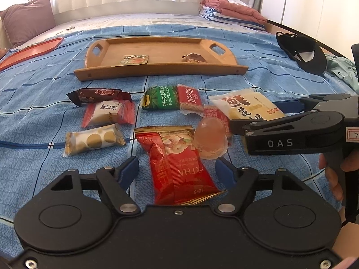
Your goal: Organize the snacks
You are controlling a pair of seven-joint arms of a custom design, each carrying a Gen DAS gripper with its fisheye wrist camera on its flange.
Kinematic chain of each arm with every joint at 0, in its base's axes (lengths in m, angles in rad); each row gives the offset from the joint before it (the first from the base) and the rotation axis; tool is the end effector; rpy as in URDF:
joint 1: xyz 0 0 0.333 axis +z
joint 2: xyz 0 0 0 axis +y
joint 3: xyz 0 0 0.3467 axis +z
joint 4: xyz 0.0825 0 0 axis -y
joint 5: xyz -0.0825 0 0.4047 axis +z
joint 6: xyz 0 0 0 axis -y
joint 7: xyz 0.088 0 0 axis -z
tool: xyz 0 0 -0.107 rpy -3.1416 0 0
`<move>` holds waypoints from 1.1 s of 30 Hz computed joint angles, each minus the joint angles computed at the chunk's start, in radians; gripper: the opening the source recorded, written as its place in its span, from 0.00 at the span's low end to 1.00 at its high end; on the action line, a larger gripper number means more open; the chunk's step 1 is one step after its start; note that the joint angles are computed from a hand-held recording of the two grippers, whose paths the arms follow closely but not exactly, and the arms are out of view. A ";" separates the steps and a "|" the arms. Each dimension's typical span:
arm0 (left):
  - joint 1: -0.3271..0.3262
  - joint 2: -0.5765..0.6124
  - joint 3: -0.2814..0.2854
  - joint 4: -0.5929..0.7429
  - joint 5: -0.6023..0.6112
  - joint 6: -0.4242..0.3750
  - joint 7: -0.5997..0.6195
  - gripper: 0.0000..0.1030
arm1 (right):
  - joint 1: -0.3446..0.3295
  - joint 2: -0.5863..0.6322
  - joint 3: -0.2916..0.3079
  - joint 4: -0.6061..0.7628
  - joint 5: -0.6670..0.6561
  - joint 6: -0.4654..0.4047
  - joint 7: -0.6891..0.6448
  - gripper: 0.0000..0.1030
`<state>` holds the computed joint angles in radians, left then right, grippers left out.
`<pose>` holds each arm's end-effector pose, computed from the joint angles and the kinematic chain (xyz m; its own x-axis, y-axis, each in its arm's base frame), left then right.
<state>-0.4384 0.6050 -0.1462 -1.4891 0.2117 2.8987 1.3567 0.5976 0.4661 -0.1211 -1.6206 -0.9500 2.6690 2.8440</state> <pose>0.6707 -0.4245 0.4332 -0.4929 -0.8684 0.0543 -0.6178 0.3053 -0.7247 0.6466 0.3775 0.4268 -0.0406 -0.9985 0.0368 -0.6476 -0.0018 -0.7620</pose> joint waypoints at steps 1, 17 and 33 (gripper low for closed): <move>-0.004 0.001 0.006 0.002 0.004 0.001 -0.003 0.69 | -0.001 -0.002 0.000 -0.004 0.003 0.003 0.004 0.85; 0.016 -0.013 -0.011 -0.015 -0.013 0.011 0.000 0.45 | 0.009 -0.040 0.003 -0.046 -0.079 -0.009 0.116 0.76; 0.016 -0.056 -0.005 -0.036 -0.004 0.018 0.018 0.45 | -0.013 -0.095 0.045 -0.072 -0.157 -0.038 0.224 0.76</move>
